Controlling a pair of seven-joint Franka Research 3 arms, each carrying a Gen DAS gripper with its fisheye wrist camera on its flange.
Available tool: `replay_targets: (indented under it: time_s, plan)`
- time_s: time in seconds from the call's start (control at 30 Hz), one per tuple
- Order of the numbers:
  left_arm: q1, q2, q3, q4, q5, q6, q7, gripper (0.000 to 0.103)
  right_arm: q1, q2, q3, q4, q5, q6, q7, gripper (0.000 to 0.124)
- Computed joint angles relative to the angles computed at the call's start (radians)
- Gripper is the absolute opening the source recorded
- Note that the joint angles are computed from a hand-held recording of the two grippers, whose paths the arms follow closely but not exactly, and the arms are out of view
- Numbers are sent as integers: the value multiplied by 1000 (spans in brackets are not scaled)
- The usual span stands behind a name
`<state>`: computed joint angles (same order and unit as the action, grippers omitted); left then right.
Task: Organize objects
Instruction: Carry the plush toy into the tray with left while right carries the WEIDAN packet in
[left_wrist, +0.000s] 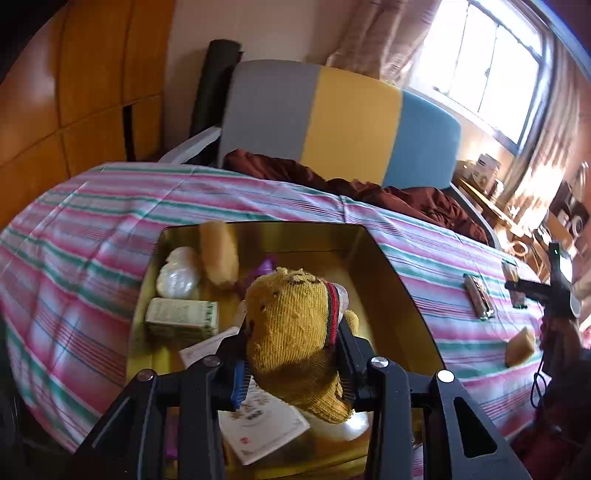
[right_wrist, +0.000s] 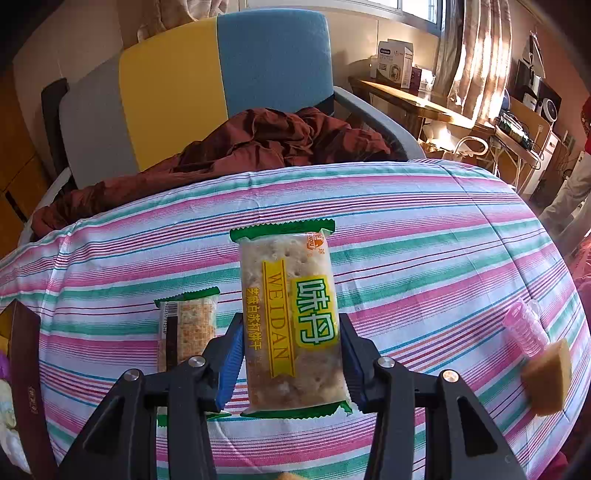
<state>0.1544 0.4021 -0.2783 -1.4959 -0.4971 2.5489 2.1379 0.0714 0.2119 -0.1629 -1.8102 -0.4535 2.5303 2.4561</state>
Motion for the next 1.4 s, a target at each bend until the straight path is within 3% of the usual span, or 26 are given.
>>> replay_targets:
  time_s: [0.13, 0.3, 0.43, 0.53, 0.6, 0.67, 0.77, 1.03, 1.4]
  plan:
    - [6, 74, 43, 109, 45, -66, -140, 40, 4, 9, 3, 10, 0, 26, -19, 48]
    - [15, 147, 24, 225, 75, -153, -212, 40, 15, 19, 5, 20, 3, 56, -54, 48]
    - [-38, 242, 32, 378, 154, -184, -276, 41, 24, 28, 3, 30, 7, 63, -80, 48]
    - [-91, 356, 61, 561, 249, -246, -360, 46, 33, 31, -1, 36, 1, 69, -88, 48]
    - [-100, 434, 47, 690, 278, -318, -371, 48, 39, 33, -3, 38, -8, 77, -93, 48]
    - [-109, 469, 50, 744, 304, -345, -396, 60, 43, 34, -2, 39, -11, 84, -106, 48]
    - [-84, 396, 39, 601, 300, -263, -385, 70, 51, 38, 2, 42, -14, 93, -133, 48]
    - [-36, 226, 34, 284, 309, -82, -326, 70, 73, 66, 34, 101, 66, 43, -245, 48]
    - [4, 82, 13, 59, 294, 120, -224, 74, 138, 179, 140, 296, 351, 36, -499, 48]
